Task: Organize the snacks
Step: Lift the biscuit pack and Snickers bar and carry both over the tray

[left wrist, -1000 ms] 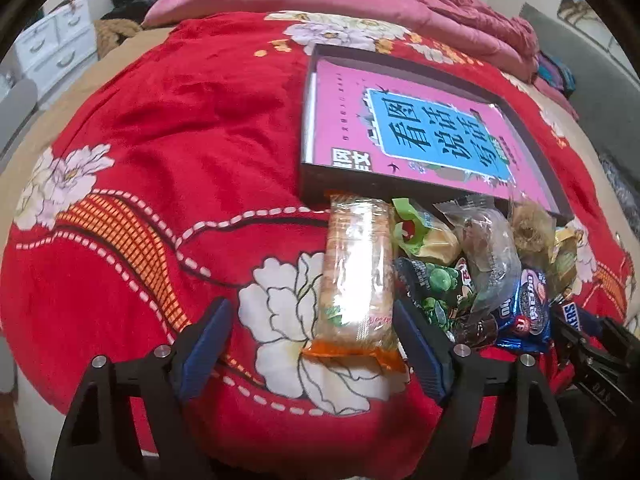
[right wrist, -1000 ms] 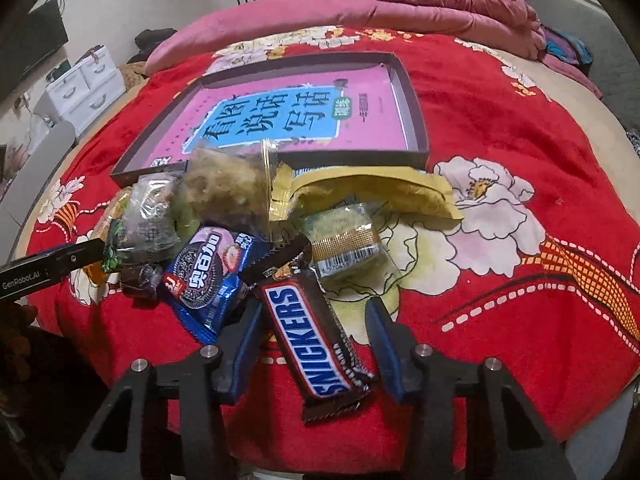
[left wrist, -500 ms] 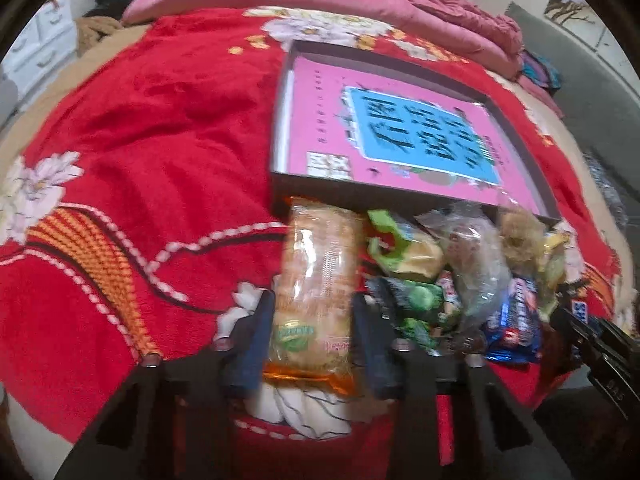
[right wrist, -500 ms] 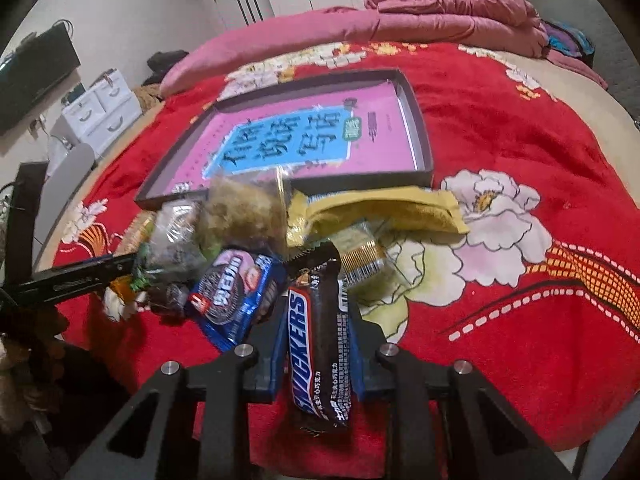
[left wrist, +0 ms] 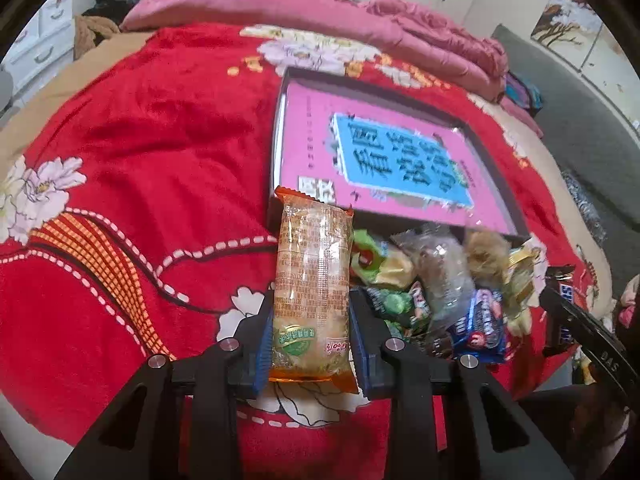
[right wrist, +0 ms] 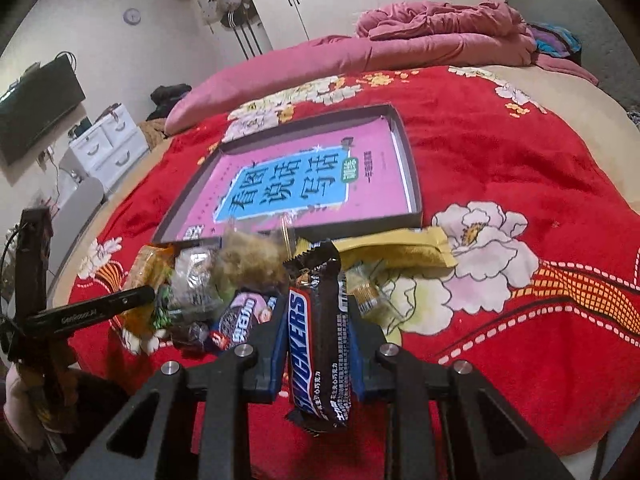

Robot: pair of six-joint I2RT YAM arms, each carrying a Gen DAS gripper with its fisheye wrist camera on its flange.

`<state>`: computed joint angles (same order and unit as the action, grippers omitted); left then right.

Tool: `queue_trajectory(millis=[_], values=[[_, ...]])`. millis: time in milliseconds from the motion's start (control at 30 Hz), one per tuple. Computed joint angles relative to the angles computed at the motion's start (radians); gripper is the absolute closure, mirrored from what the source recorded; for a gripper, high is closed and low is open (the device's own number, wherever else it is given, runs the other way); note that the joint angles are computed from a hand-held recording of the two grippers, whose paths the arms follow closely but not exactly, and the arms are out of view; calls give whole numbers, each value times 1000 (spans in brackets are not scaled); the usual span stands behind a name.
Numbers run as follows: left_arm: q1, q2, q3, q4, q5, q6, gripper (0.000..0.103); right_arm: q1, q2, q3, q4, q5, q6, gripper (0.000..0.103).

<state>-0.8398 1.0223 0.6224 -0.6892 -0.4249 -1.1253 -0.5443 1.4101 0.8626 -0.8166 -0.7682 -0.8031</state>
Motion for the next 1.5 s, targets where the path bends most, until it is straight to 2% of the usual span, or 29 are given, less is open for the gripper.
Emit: queue_trajectory(millis=[233, 533, 867, 1500], values=[[-34, -36, 27, -33, -74, -24, 69, 3, 14, 22, 5, -32, 32, 77], [13, 36, 67, 29, -68, 34, 69, 10, 29, 40, 48, -74, 96, 77], [77, 115, 108, 96, -67, 119, 69, 89, 26, 30, 216, -58, 238, 77], [186, 168, 114, 219, -45, 226, 69, 193, 119, 75, 440, -33, 469, 77]])
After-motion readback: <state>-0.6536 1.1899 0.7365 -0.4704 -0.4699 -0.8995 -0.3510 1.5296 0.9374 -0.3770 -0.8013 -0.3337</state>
